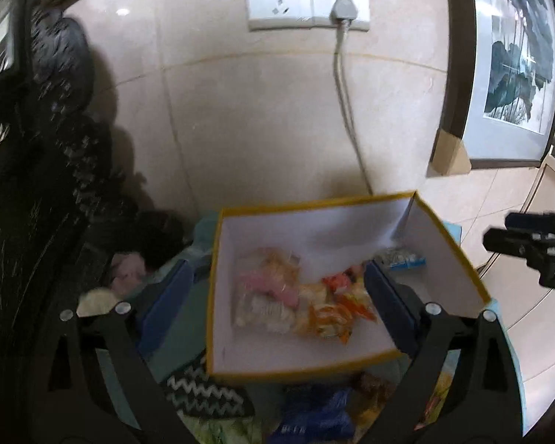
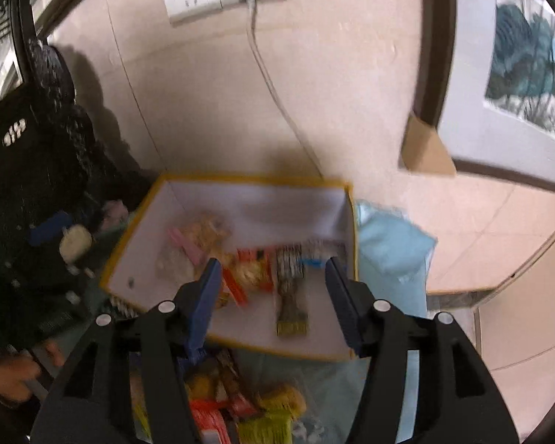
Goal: Organize snacks
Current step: 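Lower both packets into the yellow box and open both tools, then grasp green-yellow packet with right tool while left tool grasps yellow bar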
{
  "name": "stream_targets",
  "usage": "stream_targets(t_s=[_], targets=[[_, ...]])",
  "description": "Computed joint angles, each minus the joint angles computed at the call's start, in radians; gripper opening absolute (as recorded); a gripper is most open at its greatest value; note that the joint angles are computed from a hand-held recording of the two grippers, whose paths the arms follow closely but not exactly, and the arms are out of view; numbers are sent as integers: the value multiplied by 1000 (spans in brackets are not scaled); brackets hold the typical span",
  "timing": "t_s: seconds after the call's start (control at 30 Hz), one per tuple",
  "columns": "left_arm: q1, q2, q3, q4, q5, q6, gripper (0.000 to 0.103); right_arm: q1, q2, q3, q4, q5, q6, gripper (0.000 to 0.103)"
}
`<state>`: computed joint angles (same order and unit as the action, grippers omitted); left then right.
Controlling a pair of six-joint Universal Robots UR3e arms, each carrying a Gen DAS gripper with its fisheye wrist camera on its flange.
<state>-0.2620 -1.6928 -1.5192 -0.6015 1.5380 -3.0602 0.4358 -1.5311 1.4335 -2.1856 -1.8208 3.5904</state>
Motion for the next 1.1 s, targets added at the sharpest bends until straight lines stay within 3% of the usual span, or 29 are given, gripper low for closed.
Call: stream_targets(t_s=[0.17,0.33,0.57,0.6,0.73,0.77,0.87,0.93,0.97,1.0,1.1], targets=[[58,229,-310,17,-35,-34,95,85,-91,210,-20,-27,104,59],[98,498,-645,-18,-62,-3,95,210,-123,420,-51,-23,247,59],[62,748,-932,-72,-48,64,94,328,-60,519,-83,-16,345,59],[31,743,-956,-51,-33,52,91,340,-41,520,-89,-15,350,60],[-57,672,-1020,24,15,12,55,361,27,480,-82,-27,361,60],[-61,647,-1030,35,16,-10,51,360,44,462,-77,-30,356,60],[-97,567,-1053,129,56,-69,53,353,122,385,-44,-36,334,61],[-102,527,-1060,148,49,-98,68,337,152,374,-51,-7,323,64],[-117,513,-1068,177,60,-98,71,332,159,378,-64,8,322,63],[-121,520,-1076,183,61,-86,70,334,155,399,-92,16,331,51],[-12,683,-1119,70,-20,-12,35,365,119,448,-154,-11,346,35]])
